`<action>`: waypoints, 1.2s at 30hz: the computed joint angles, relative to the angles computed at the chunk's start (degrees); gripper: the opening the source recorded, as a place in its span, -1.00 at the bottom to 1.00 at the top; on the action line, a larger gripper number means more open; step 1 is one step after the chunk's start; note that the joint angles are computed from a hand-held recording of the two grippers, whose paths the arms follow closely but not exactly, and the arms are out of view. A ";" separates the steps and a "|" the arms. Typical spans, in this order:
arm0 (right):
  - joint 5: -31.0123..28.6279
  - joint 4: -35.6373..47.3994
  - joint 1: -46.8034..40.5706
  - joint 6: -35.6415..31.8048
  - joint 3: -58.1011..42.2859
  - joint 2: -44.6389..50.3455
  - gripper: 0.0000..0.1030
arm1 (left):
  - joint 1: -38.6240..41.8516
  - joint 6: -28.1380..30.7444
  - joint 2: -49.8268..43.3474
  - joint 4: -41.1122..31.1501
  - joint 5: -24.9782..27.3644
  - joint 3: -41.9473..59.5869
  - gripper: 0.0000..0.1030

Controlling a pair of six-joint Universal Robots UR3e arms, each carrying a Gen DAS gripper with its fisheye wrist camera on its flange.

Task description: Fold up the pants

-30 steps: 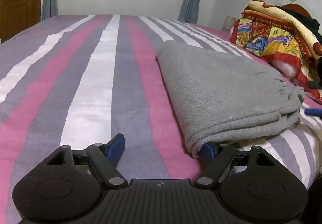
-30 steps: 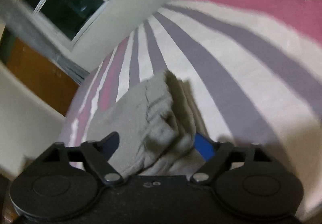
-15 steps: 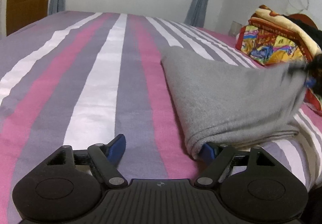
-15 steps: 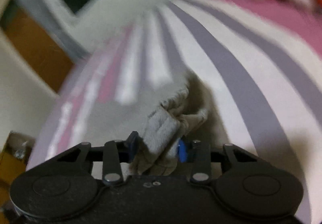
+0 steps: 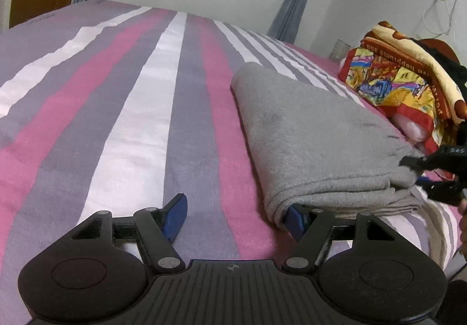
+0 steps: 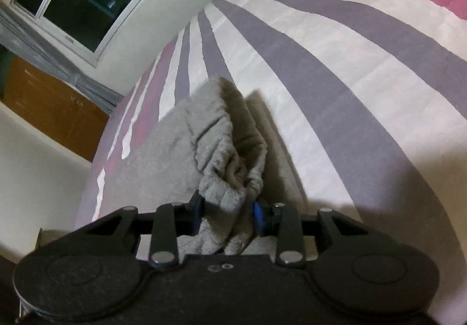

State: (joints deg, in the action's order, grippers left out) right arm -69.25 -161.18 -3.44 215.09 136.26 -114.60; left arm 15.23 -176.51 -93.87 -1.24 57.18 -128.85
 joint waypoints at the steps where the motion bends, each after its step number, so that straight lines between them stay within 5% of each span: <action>1: -0.12 -0.10 0.47 0.09 -0.13 -1.33 -0.40 | -0.03 -0.02 0.09 -0.36 0.08 0.23 0.37; 6: -0.72 3.60 0.28 0.11 -0.30 -0.54 -0.34 | -1.21 0.94 0.30 -1.46 1.81 0.57 0.41; 9: 5.09 3.03 -5.38 1.16 3.34 -2.78 -0.15 | -1.16 6.42 3.09 -10.09 2.12 3.09 0.42; 13: -6.43 4.45 0.11 -3.07 0.17 -7.62 -0.10 | 4.82 14.82 12.48 -25.40 -3.95 4.94 0.42; 16: -9.85 0.66 2.16 -9.61 -3.71 -5.15 -0.15 | 6.27 8.36 12.11 -18.59 -10.96 6.89 0.42; 19: -16.02 -5.98 8.54 -15.77 -10.54 5.56 -0.16 | 0.66 -2.13 1.48 -8.97 -15.19 15.06 0.42; 22: -18.58 -7.84 11.94 -20.73 -16.64 13.51 -0.16 | -7.40 -6.95 -9.79 -7.22 -12.06 26.20 0.42; 25: -21.91 1.58 12.89 -24.29 -23.59 19.63 -0.16 | -13.50 -7.86 -19.63 -19.89 -2.36 39.38 0.41; 27: -21.81 11.76 12.15 -24.81 -28.48 24.92 0.06 | -13.86 -8.65 -22.82 -19.60 -1.79 40.97 0.42; 29: -17.79 10.78 9.13 -24.47 -26.27 23.36 0.12 | -13.47 -7.51 -22.23 -22.02 -2.75 42.78 0.42; 33: -17.22 0.53 8.30 -25.85 -24.67 21.82 -0.14 | -12.85 -8.57 -24.63 -18.24 -1.56 48.38 0.42; 36: -14.27 -3.13 6.85 -25.86 -29.51 26.44 -0.15 | -14.10 -9.04 -32.07 -26.44 2.81 63.53 0.42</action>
State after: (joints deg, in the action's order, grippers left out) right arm -83.53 -164.31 3.40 189.23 106.75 -88.17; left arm 1.13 -185.54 -125.94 -27.68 59.99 -65.32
